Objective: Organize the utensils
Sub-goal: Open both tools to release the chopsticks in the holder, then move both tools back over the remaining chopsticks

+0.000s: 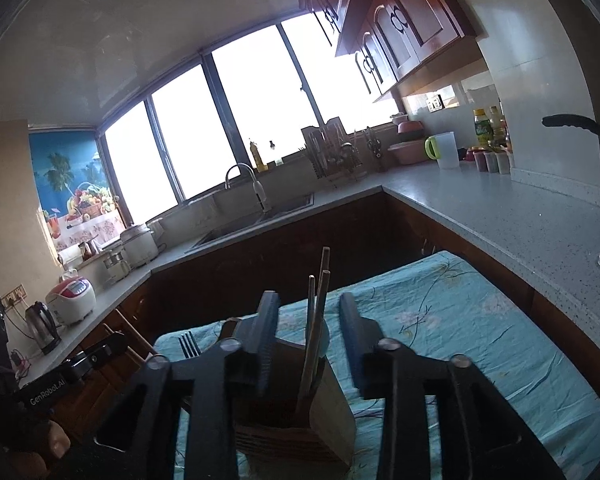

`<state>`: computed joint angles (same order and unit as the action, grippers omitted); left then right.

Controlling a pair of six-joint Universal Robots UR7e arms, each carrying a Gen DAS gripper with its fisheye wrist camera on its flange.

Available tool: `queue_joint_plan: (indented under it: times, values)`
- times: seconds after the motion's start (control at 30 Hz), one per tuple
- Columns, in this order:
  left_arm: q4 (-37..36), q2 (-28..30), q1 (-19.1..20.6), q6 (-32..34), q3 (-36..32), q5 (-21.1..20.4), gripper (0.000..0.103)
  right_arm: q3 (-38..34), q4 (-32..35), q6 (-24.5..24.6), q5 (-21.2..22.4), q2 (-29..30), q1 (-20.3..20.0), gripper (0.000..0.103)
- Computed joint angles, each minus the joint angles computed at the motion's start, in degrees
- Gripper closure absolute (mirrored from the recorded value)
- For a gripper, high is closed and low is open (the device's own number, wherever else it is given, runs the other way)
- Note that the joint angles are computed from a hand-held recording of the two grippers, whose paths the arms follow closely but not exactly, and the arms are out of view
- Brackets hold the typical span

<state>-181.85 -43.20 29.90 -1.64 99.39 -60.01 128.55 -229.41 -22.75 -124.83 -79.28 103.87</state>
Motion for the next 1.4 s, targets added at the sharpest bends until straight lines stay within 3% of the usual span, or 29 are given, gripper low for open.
queue_joint_plan:
  times: [0.1,0.13,0.17,0.23,0.3,0.47,0.83,1.07,1.4]
  values:
    - [-3.45,-1.86,-1.19,-0.28,2.69,1.71,0.043,0.92,-4.43,-2.07,-0.19,-0.31,1.7,0.029]
    - [-3.9,-2.55,-1.52,-0.93,3.54,2.59,0.03,1.43,-5.06,-2.1,-0.04,-0.77,2.14,0.022]
    - [-4.94,-3.48,-1.86,-1.56,4.87,3.07,0.023,1.83,-5.45,-1.96,0.04,-1.23,2.57,0.018]
    - [-6.12,-4.99,-2.13,-2.44,6.97,3.33,0.019,3.05,-6.28,-1.53,-0.51,-2.19,3.65,0.006]
    - [-6.82,-6.57,-2.63,-3.52,9.43,4.69,0.014,4.51,-6.29,-0.76,-1.34,-3.19,4.76,0.002]
    - [-7.01,-10.09,-3.7,-7.88,15.84,8.27,0.008,8.54,-6.72,0.2,-3.41,-4.34,7.01,0.002]
    - [1.35,-15.9,-5.21,-17.64,26.21,9.02,0.008,15.19,-8.2,2.79,-9.77,-2.08,10.57,0.001]
    - [5.01,-17.13,-5.17,-20.54,28.89,7.95,0.008,18.75,-7.87,6.49,-10.89,-1.73,10.08,0.001]
    - [8.16,-17.31,-5.07,-20.9,28.74,6.07,0.008,20.5,-7.01,7.58,-11.71,-0.96,8.53,0.001]
